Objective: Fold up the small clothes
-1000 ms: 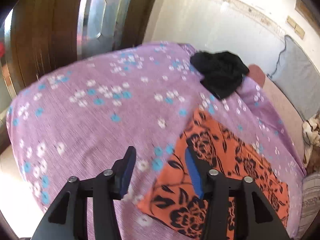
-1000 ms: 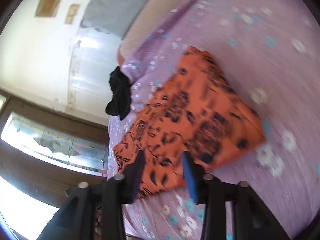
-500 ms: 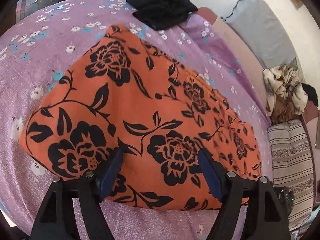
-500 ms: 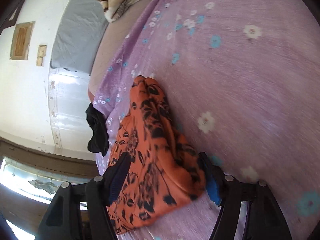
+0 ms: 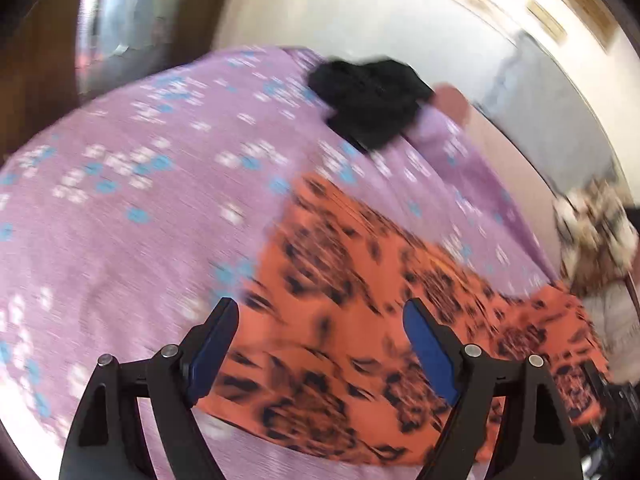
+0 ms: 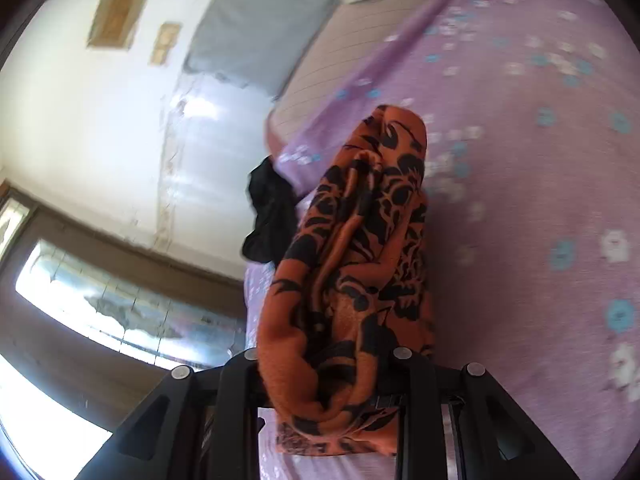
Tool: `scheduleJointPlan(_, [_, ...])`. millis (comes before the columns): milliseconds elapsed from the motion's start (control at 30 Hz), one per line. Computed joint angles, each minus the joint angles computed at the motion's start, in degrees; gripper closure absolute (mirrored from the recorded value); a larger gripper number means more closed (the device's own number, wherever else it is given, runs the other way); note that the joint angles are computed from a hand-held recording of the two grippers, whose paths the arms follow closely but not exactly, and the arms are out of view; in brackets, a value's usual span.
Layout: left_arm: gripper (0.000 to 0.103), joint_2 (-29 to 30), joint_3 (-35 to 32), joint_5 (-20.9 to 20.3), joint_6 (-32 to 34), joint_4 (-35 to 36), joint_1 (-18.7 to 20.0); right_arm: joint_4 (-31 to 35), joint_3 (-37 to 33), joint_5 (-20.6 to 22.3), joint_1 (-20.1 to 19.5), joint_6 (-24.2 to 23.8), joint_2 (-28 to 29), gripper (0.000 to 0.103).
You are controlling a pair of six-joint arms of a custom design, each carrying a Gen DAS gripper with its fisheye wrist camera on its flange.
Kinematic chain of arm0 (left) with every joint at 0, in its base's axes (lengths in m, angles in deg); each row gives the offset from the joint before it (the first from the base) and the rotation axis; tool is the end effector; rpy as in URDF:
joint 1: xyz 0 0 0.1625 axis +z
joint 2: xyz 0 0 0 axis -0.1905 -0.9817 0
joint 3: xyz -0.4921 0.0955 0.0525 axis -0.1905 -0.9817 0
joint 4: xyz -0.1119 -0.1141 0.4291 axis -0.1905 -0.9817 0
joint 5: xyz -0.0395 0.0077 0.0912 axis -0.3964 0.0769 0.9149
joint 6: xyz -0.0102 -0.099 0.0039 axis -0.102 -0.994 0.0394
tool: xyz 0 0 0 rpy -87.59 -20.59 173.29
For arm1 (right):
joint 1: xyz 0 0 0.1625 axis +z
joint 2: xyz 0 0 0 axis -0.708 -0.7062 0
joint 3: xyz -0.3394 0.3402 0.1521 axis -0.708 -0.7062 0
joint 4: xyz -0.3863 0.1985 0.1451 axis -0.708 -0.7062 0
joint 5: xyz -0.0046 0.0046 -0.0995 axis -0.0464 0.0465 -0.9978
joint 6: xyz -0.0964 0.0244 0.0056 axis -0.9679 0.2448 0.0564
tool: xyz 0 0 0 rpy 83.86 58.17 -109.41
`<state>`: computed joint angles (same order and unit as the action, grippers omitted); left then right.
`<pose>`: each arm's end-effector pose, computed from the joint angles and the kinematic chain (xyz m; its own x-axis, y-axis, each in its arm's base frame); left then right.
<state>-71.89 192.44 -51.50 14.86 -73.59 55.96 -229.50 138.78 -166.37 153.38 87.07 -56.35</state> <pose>-0.2447 -0.5309 0.3265 -0.9116 -0.0269 -0.4101 0.2522 0.7513 -0.6099 0.2462 -0.4133 0.2969 -0.9278 0.1888 -0.3217 0.3726 0.4260 -0.8245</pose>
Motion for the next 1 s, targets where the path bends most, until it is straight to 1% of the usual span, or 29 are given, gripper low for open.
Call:
scheduleJointPlan(67, [0.018,-0.7,-1.1,6.3,-2.3,2.9,0.5,0.9,-2.8,0.8,1.9,0.1,2.9,0.074])
scheduleJointPlan(100, [0.018,-1.2,-1.6,8.5,-3.4,4.9,0.9,1.4,-4.4,1.2,2.8,0.2,4.7,0.074])
scheduleJointPlan(133, [0.018,-1.5,-2.3,10.3,-4.9,7.4,1.6,2.0,-6.0,1.5,3.5,0.2,6.6,0.074])
scheduleJointPlan(167, [0.018,-2.1,-2.7,11.2,-6.5,9.4,2.4,2.5,-7.5,1.6,4.1,0.4,8.6,0.074])
scheduleJointPlan(233, [0.018,-3.3,-3.4,10.8,-10.3,12.6,4.2,4.3,-10.4,2.5,5.0,1.6,12.7,0.074])
scheduleJointPlan(300, [0.018,-4.4,-3.8,8.5,-13.5,14.5,6.0,5.9,-13.0,3.4,5.4,3.0,16.8,0.074])
scheduleJointPlan(367, [0.018,-4.8,-4.0,7.8,-14.8,15.1,6.9,9.0,-15.2,5.9,4.7,5.7,20.7,0.074])
scheduleJointPlan(433, [0.018,-5.1,-4.0,8.1,-14.8,15.5,7.2,12.4,-16.5,9.2,3.5,9.4,23.5,0.069])
scheduleJointPlan(467, [0.018,-5.3,-4.0,8.0,-14.7,15.5,7.4,11.4,-16.4,10.1,3.1,10.9,24.5,0.068])
scheduleJointPlan(500, [0.018,-5.4,-4.1,7.8,-14.7,15.3,7.6,8.4,-15.9,10.8,2.8,11.5,25.2,0.065])
scheduleJointPlan(533, [0.018,-5.6,-4.2,7.5,-15.0,15.2,7.8,5.3,-15.3,12.8,2.3,11.4,25.4,0.056])
scheduleJointPlan(567, [0.018,-5.6,-4.2,7.4,-15.1,14.7,8.0,1.3,-14.6,17.3,1.2,11.3,25.8,0.046])
scheduleJointPlan(600, [0.018,-5.7,-4.1,7.3,-15.3,14.3,8.0,-1.7,-14.0,22.8,-0.2,11.4,26.0,0.029])
scheduleJointPlan(633, [0.018,-5.9,-4.1,7.2,-15.0,13.8,8.0,-2.9,-13.9,27.3,-1.2,12.0,25.9,0.022])
scheduleJointPlan(667, [0.018,-6.0,-3.8,7.0,-14.3,12.8,7.9,-2.4,-13.7,29.4,-1.7,11.9,25.3,0.022])
scheduleJointPlan(700, [0.018,-5.9,-3.6,6.2,-12.9,11.1,7.7,-0.9,-13.6,30.1,-1.6,10.8,24.4,0.021])
scheduleJointPlan(733, [0.018,-5.7,-3.5,4.6,-10.8,8.3,7.7,0.5,-13.2,29.7,-1.3,8.6,23.1,0.021])
scheduleJointPlan(767, [0.018,-5.7,-3.1,2.2,-8.4,5.3,7.6,1.5,-12.8,27.7,-0.5,6.4,22.0,0.021])
scheduleJointPlan(833, [0.018,-5.8,-2.5,-4.0,-3.8,0.6,7.6,2.8,-11.3,21.2,1.2,3.1,19.3,0.021])
scheduleJointPlan(867, [0.018,-5.8,-2.5,-7.5,-1.9,-0.6,7.8,1.7,-10.1,19.7,1.4,2.3,18.5,0.021])
scheduleJointPlan(967, [0.018,-5.0,-3.3,-21.1,1.2,-0.3,9.4,-1.1,-7.2,14.7,1.6,2.3,16.6,0.021])
scheduleJointPlan(1000, [0.018,-4.6,-3.5,-23.9,1.2,0.5,9.7,-2.1,-5.4,13.4,1.4,2.2,15.7,0.021])
